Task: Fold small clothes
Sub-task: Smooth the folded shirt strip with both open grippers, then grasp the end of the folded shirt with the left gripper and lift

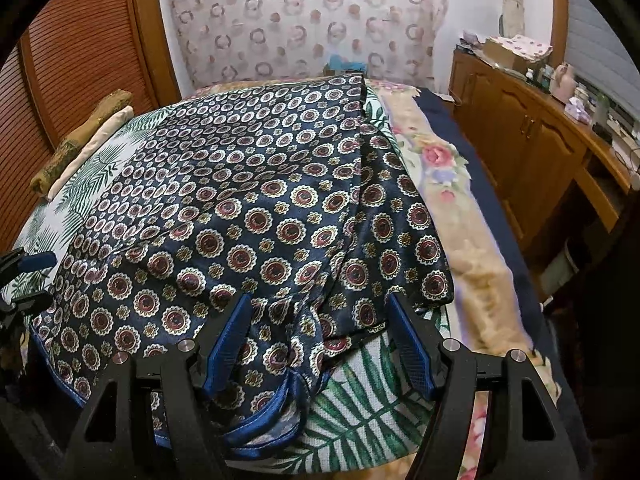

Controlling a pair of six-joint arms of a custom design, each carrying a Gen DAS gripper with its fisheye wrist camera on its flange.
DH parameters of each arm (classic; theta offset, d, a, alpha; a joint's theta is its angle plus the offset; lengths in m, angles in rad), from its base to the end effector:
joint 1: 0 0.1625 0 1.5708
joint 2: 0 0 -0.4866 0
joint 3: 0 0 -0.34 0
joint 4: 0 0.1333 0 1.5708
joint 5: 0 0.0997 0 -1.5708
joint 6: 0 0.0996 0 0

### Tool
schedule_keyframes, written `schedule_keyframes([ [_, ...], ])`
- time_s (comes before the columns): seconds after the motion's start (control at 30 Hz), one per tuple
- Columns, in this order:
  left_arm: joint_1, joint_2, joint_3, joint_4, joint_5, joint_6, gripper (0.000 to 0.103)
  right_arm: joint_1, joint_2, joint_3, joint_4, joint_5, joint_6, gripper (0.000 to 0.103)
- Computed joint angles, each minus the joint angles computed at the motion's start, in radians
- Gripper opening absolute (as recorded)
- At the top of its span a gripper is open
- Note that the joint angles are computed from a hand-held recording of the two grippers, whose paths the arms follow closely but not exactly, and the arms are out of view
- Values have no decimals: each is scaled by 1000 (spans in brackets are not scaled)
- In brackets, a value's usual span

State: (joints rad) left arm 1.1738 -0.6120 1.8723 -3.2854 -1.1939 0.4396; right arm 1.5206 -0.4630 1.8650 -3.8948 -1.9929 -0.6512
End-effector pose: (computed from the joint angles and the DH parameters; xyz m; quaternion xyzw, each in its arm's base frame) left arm -0.0878 -0.6489 0.0788 0.3502 0.8917 -0.2173 0.1872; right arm 0.0610 -0.6290 0.0692 0.1702 -0.8641 0.3440 0.3256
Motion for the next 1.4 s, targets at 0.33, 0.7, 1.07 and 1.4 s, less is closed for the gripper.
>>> schedule_keyframes([
  [0.33,3,-33,47,36,-71,-16,35,-1,17,16,-56,-1,-37,71],
  [0.7,-5,-42,49,32,-132,-14,2,10,0,101,-182,55,-17,71],
  [1.07,-28,-36,-47,-41,-237,-60,2,91,22,195,-238,166,-36,71],
  [1.4,-38,-8,-120,-44,-223,-63,2,150,74,156,-189,156,-84,71],
])
